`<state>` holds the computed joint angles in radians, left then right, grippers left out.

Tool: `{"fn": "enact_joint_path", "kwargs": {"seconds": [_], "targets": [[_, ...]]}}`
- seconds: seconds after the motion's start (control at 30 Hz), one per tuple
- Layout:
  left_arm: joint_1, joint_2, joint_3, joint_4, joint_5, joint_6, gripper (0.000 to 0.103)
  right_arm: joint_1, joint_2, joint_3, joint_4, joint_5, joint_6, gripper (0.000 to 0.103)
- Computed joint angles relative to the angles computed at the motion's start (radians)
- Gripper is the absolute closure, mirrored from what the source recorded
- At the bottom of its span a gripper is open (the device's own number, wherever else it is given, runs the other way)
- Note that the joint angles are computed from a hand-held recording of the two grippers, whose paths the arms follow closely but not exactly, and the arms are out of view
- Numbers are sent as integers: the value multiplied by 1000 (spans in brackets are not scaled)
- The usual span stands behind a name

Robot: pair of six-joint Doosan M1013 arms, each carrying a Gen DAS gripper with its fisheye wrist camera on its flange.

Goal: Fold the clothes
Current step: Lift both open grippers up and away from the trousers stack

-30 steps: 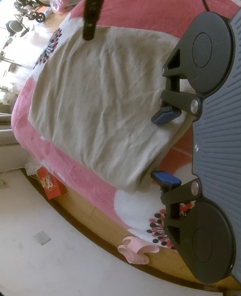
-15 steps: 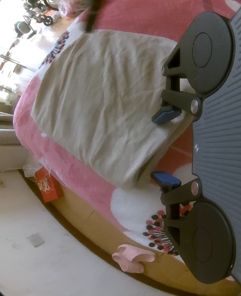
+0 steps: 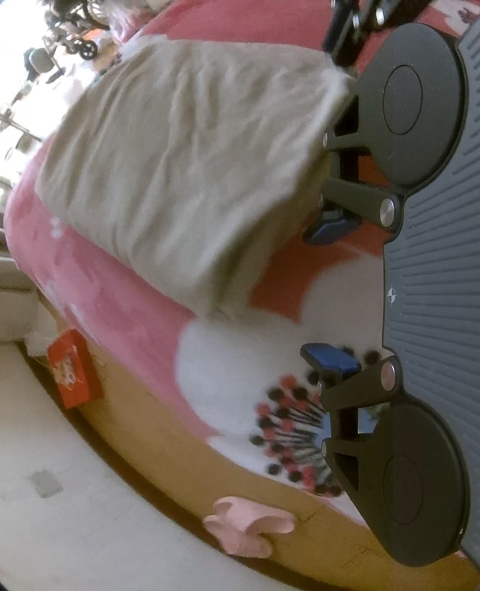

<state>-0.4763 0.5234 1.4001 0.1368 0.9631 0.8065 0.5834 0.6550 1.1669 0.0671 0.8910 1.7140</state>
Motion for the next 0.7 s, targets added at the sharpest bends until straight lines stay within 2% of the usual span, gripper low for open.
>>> {"fn": "enact_joint_path", "kwargs": {"seconds": [0.1, 0.2, 0.33, 0.4, 0.5, 0.63, 0.7], "targets": [[5, -32, 47, 6, -62, -22, 45, 4, -35, 32, -12, -37, 50, 84], [-1, -60, 87, 58, -142, -49, 45, 6, -52, 46, 29, -94, 22, 84], [-9, -80, 115, 106, -250, -50, 45, 12, -34, 43, 103, -136, -65, 84], [-14, -75, 112, 108, -274, -35, 45, 14, -18, 45, 141, -120, -100, 84], [-30, -56, 92, 130, -251, -42, 45, 20, -10, 68, 109, -79, -94, 84], [-62, -45, 78, 213, -210, -123, 45, -16, -57, 161, 228, -73, -128, 84], [-86, -44, 71, 250, -162, -170, 45, -39, -87, 210, 276, -92, -180, 84]]}}
